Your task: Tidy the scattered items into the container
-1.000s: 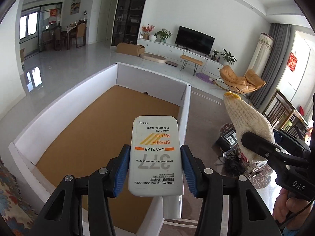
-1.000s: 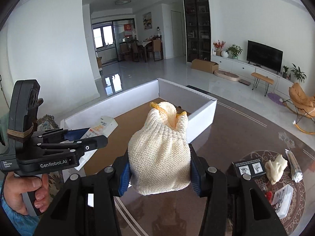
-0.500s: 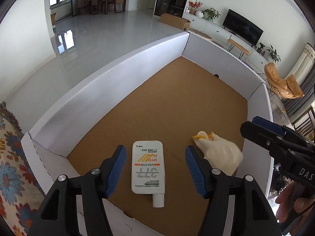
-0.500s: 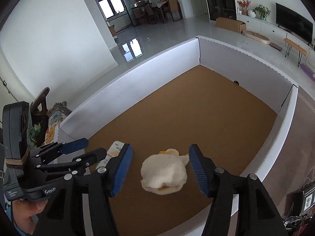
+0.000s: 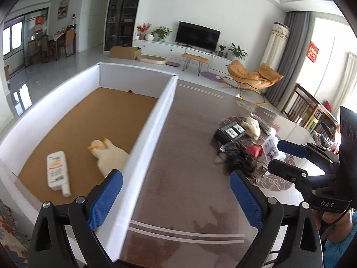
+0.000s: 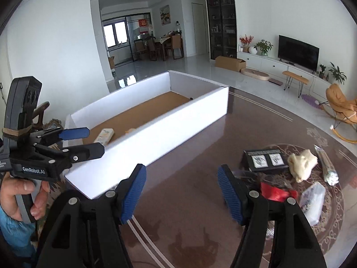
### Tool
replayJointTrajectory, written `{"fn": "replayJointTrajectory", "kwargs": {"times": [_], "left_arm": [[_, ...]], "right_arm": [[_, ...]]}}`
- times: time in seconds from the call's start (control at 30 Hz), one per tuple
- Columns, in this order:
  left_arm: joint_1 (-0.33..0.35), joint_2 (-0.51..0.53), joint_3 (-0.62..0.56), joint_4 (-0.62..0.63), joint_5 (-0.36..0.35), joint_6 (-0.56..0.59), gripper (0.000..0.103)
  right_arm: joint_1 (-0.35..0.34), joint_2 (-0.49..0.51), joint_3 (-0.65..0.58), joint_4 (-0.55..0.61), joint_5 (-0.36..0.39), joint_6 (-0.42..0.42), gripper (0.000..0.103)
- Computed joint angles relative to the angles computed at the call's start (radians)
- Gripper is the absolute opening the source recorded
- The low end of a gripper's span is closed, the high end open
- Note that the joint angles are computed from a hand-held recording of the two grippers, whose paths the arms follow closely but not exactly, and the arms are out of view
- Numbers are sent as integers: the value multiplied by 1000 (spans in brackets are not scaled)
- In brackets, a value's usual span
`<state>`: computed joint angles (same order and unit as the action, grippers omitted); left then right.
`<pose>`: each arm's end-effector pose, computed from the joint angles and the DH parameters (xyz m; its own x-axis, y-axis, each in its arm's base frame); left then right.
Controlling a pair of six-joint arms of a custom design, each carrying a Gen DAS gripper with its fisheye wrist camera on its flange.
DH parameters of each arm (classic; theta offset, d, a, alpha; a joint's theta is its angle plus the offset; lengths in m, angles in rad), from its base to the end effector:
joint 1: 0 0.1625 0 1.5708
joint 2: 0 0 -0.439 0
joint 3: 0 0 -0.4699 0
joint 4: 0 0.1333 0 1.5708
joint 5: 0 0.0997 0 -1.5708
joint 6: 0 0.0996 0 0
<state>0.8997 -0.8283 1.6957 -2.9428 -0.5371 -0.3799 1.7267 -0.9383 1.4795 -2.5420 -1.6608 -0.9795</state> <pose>-0.2718 -0.6942 0.1312 -0.8139 -0.2608 -0.5192 0.2612 0.6340 -0.7279 0.2462 -0.7653 0.2259 -0.4345 -0.8111 0.3916 -0.9003 0.4029 -0.1645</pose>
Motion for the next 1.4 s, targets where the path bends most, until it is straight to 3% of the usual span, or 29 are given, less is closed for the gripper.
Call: {"fn": "replayJointTrajectory", "kwargs": {"times": [0.1,0.17,0.27,0.37,0.5,0.8,0.93,1.4], "left_arm": [[23,133,-114,98,-119,-14,98],[41,218,-204,156,-160,1,98],[47,320,-320,226,-133,31,98],[41,379,-380,232,-76,76,98],[49,392,-386,250,-64,52,98],[45,397,-375,219,-52,91,99],[46,397,-382,238,-61,90,103],[44,396,-385,261,-54,82,103]], "right_arm": [[-86,-76,86,-129,-117,-31,67],[-137,-93,98,-197,-191,-27,67],[-188,-81,61,-203,-247,21,67],[-217,-65,37,-211,-244,40,67],[-210,-35,27,-232,-262,36,67],[-208,-5,9,-229,-265,119,68],[-208,0,3,-230,-267,123,70],[-210,5,-2,-226,-265,126,73]]}}
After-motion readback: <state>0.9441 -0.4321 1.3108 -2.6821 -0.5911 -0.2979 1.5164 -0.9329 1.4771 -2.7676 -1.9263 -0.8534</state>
